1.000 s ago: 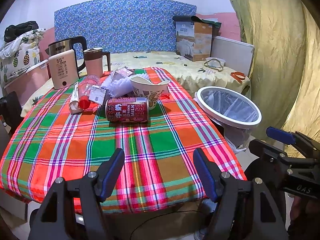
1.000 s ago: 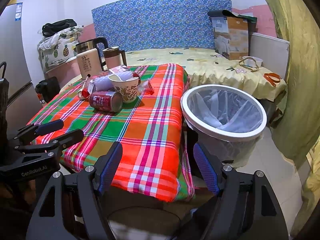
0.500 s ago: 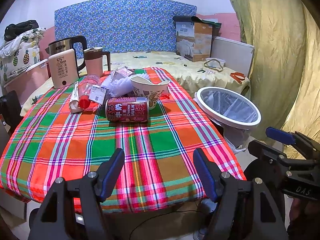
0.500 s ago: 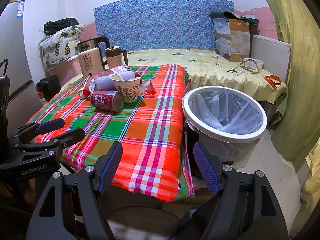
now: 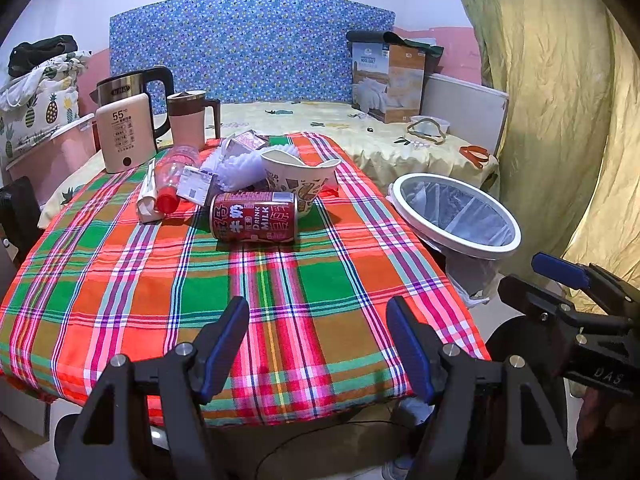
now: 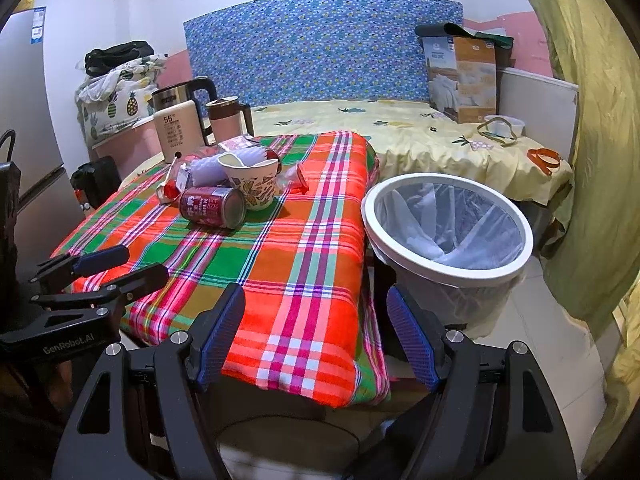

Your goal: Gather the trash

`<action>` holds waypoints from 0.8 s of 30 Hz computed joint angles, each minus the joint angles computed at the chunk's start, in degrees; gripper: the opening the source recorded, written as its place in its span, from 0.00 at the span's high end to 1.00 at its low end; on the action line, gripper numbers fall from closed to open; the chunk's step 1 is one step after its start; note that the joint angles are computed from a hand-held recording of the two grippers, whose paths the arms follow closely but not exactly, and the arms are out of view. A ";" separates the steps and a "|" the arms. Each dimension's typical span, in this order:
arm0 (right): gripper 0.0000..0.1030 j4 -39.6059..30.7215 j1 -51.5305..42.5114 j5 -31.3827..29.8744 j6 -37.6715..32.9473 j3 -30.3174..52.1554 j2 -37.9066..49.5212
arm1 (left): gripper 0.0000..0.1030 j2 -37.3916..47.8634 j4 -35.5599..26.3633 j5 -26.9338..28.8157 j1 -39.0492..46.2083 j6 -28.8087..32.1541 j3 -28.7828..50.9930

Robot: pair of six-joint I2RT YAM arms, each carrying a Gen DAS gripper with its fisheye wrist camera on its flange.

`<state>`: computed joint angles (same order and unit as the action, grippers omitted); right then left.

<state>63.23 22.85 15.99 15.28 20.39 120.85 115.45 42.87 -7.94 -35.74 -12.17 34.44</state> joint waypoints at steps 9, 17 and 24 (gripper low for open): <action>0.28 0.19 -0.03 -0.24 -0.06 0.04 0.05 | 0.29 0.80 0.00 0.42 0.20 0.03 0.53; 0.27 0.25 0.14 -0.06 0.11 0.06 0.17 | 0.29 1.40 -0.12 1.57 0.56 -0.24 0.99; 0.27 -1.29 0.30 -0.54 0.39 1.06 0.17 | 0.29 2.18 -0.78 3.10 1.44 -0.64 1.83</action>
<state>61.94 23.15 15.45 15.66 21.45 121.01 117.63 42.09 -4.84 -34.30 -12.81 36.27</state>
